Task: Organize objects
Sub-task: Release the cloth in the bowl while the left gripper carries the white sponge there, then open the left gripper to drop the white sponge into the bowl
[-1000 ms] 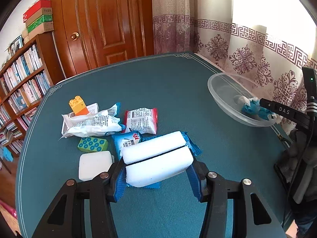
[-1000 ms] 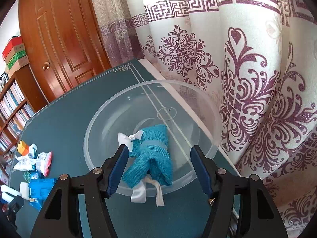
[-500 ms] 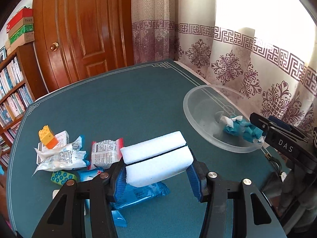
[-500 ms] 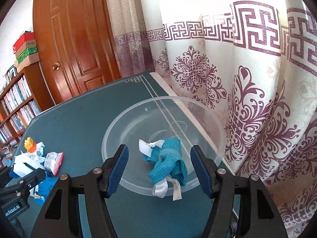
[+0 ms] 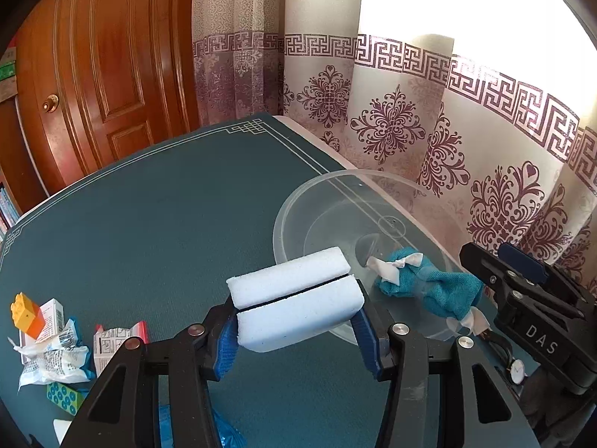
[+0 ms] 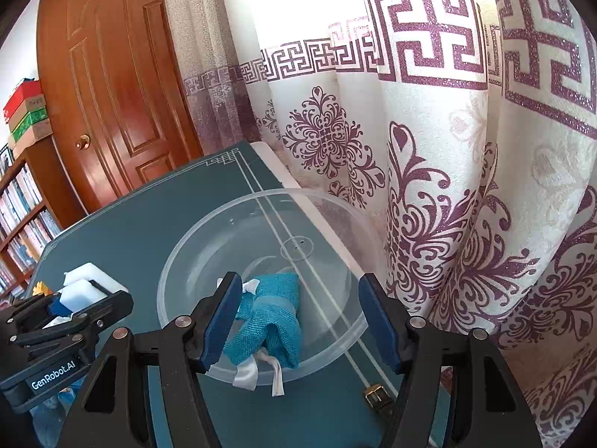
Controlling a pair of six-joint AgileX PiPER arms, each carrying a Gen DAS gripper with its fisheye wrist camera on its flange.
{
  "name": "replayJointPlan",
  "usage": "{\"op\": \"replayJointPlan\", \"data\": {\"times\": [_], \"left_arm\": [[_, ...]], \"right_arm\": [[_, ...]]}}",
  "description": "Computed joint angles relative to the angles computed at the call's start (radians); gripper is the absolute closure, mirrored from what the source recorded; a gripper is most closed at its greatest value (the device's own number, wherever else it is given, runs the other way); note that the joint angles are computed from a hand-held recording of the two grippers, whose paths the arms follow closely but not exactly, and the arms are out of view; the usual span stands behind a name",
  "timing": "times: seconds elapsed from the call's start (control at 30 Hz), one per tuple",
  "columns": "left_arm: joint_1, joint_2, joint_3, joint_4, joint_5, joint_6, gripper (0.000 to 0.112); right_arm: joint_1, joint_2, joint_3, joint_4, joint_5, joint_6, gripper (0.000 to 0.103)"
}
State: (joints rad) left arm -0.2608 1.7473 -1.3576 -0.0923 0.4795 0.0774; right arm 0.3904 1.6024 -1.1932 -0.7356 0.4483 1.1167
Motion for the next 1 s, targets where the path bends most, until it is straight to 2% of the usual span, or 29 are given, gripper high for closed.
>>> {"op": "replayJointPlan", "data": {"times": [0.27,0.33,0.4,0.6,0.7,0.83,1.0], "left_arm": [[-0.026,0.11,-0.121,-0.036,0.02,0.019,0.052],[-0.027,0.122,-0.136,-0.038,0.019,0.006,0.032],[-0.027,0.114,-0.121,-0.032,-0.01,-0.011,0.024],[-0.009,0.094,-0.099,-0.002,-0.012,-0.049,0.023],[-0.011,0.075,-0.076,0.085,-0.026,-0.135,0.02],[-0.028,0.034,-0.03,0.285,-0.047,-0.329,0.011],[-0.039,-0.016,0.02,0.466,-0.048,-0.497,0.01]], "right_arm": [[-0.023,0.018,-0.008,0.03,-0.004,-0.023,0.037],[-0.026,0.02,-0.01,0.033,-0.005,-0.026,0.037],[-0.032,0.026,-0.016,0.041,-0.007,-0.033,0.037],[-0.031,0.023,-0.011,0.049,-0.009,-0.036,0.037],[-0.021,0.018,-0.01,0.044,-0.011,-0.036,0.037],[-0.01,0.006,-0.003,0.042,-0.014,-0.035,0.037],[0.0,-0.001,-0.001,0.064,-0.019,-0.06,0.037]]}}
